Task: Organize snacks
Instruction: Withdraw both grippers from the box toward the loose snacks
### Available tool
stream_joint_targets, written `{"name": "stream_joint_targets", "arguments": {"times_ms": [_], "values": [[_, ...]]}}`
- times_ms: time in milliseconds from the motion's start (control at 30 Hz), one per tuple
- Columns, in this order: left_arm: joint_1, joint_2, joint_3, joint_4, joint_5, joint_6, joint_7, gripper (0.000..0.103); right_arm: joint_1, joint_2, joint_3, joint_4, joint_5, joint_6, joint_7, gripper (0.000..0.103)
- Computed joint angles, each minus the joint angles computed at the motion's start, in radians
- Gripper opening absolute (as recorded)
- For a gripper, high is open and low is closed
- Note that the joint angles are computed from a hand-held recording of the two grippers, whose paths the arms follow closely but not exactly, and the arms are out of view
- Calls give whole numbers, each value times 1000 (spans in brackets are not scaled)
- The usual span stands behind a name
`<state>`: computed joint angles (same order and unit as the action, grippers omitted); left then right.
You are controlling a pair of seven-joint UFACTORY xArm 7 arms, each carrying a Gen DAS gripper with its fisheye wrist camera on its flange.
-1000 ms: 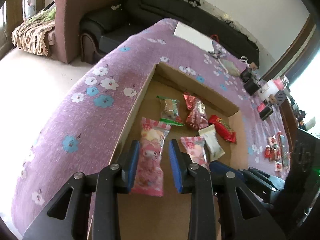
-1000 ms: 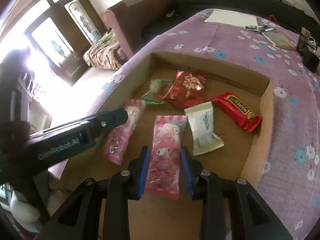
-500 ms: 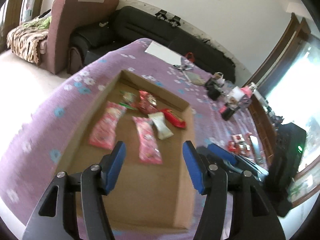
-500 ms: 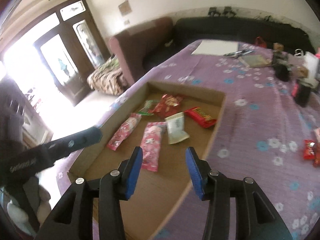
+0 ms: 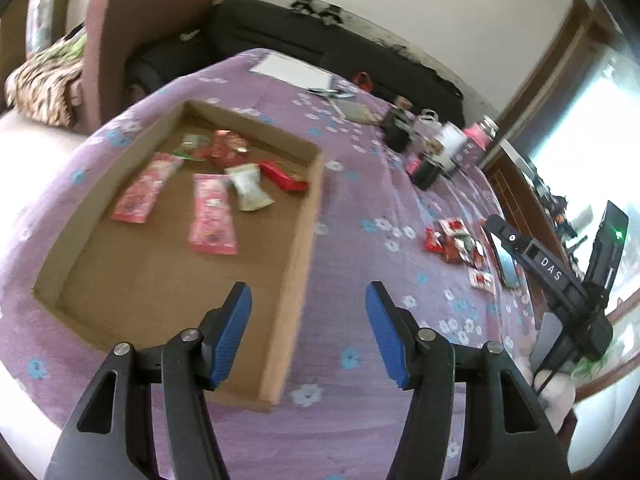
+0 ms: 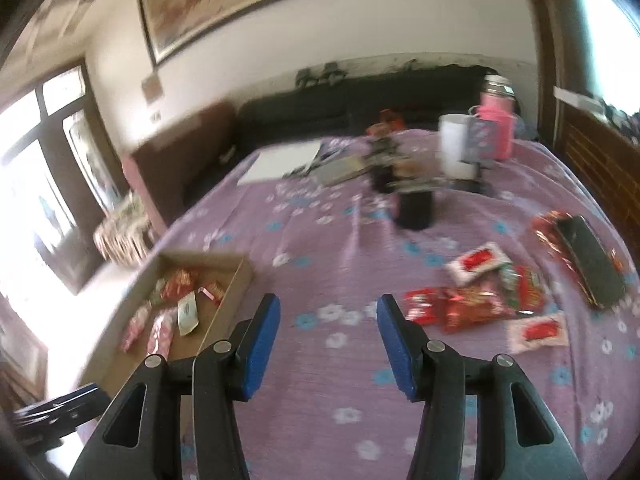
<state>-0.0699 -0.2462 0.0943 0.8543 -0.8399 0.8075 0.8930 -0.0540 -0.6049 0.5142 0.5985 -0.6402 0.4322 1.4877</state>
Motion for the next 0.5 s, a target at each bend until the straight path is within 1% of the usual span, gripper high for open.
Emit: {"name": "stream_joint_targets", "arguments": {"times_ms": [67, 167, 233, 300, 400, 500], "values": [[-13, -15, -3, -25, -18, 11, 25, 58, 29, -72, -44, -62, 19, 47, -39, 61], [-28, -14, -18, -48, -2, 15, 39, 58, 51, -154, -112, -150, 61, 91, -101, 61], [-33, -9, -24, -54, 13, 9, 41, 58, 42, -203, -145, -203, 85, 93, -125, 61], [-36, -5, -27, -56, 18, 6, 43, 58, 29, -227, -159, -236, 107, 82, -144, 61], [-38, -1, -23, -58, 15, 5, 58, 58, -30, -161, -160, -229, 118, 28, -169, 61], [-34, -1, -18, -60, 18, 12, 74, 58, -88, -32, -160, -168, 110, -21, -203, 61]]}}
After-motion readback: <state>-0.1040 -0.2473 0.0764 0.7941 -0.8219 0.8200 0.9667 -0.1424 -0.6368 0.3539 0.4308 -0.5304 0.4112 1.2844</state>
